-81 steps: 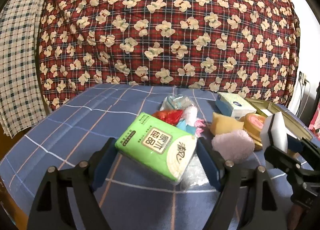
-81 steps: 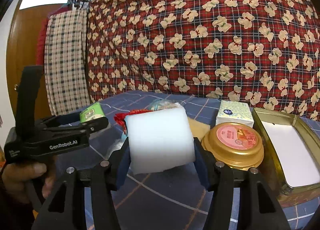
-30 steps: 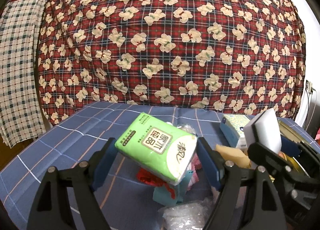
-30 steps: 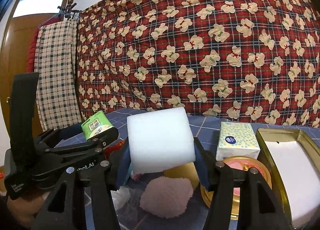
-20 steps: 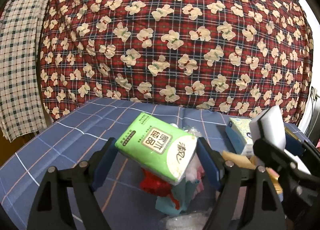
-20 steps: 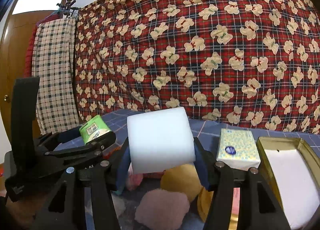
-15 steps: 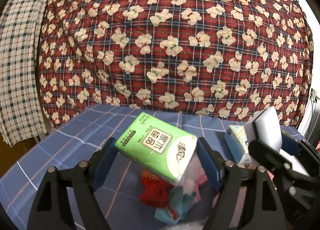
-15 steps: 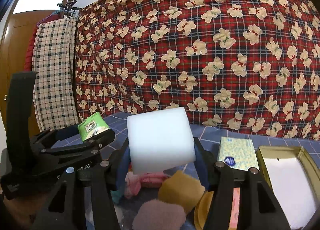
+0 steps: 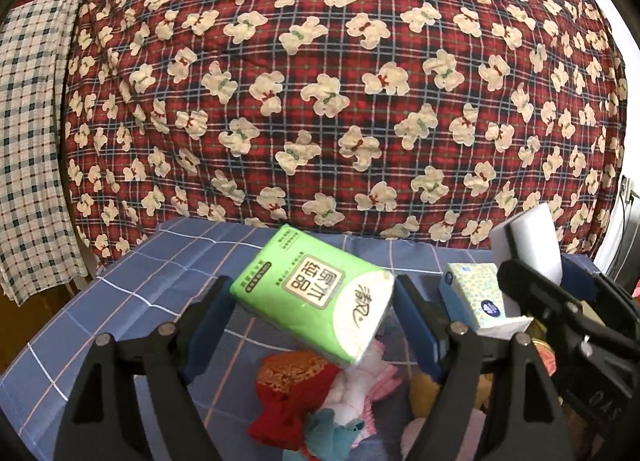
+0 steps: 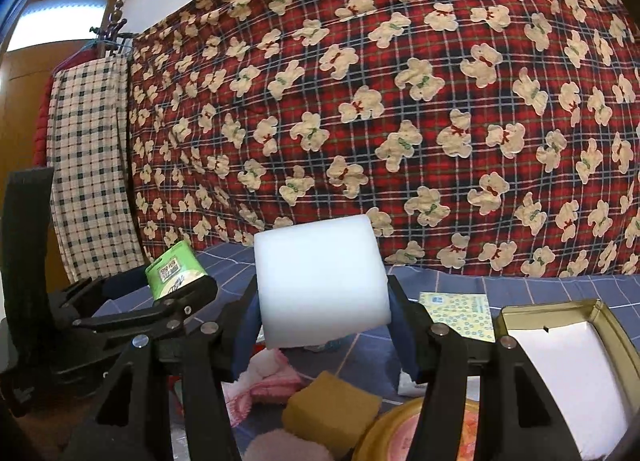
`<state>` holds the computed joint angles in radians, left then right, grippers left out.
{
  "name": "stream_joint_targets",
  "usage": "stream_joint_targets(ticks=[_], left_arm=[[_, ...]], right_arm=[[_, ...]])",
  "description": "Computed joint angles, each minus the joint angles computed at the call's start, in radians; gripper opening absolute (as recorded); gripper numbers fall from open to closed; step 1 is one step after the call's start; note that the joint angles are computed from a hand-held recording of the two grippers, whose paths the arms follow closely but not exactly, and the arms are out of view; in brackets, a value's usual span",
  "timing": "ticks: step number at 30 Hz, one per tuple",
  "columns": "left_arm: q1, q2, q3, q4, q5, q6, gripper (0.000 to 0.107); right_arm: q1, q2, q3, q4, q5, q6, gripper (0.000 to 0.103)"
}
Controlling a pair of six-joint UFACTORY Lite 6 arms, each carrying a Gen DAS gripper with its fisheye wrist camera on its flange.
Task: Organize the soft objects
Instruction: 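Lift the foam block and tissue pack and carry both toward the gold tin tray, then lower the tissue pack into the tray and open the left tool while the right tool lowers the foam block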
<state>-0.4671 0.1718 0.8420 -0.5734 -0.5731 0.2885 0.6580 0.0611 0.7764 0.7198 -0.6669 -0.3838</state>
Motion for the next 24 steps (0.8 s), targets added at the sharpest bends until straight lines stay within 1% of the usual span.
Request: stream_joint_targets(ticks=[8,16,22,24], left_arm=[[-0.04,0.014,0.054,-0.093,0.022,0.105,0.08],[-0.08,0.069,0.152,-0.198,0.082,0.212,0.08],[-0.108,0.122,0.228,-0.269,0.13,0.28,0.08],[-0.117,0.139,0.252,-0.302,0.143,0.312,0.08]], right_arm=[[-0.035,-0.028,0.02,0.042,0.041,-0.085,0.06],[-0.097,-0.062,0.022,0.028,0.095,-0.12,0.06],[-0.158,-0.102,-0.008,-0.024,0.124,-0.065,0.06],[-0.169,-0.114,-0.017,-0.007,0.127,-0.083,0.06]])
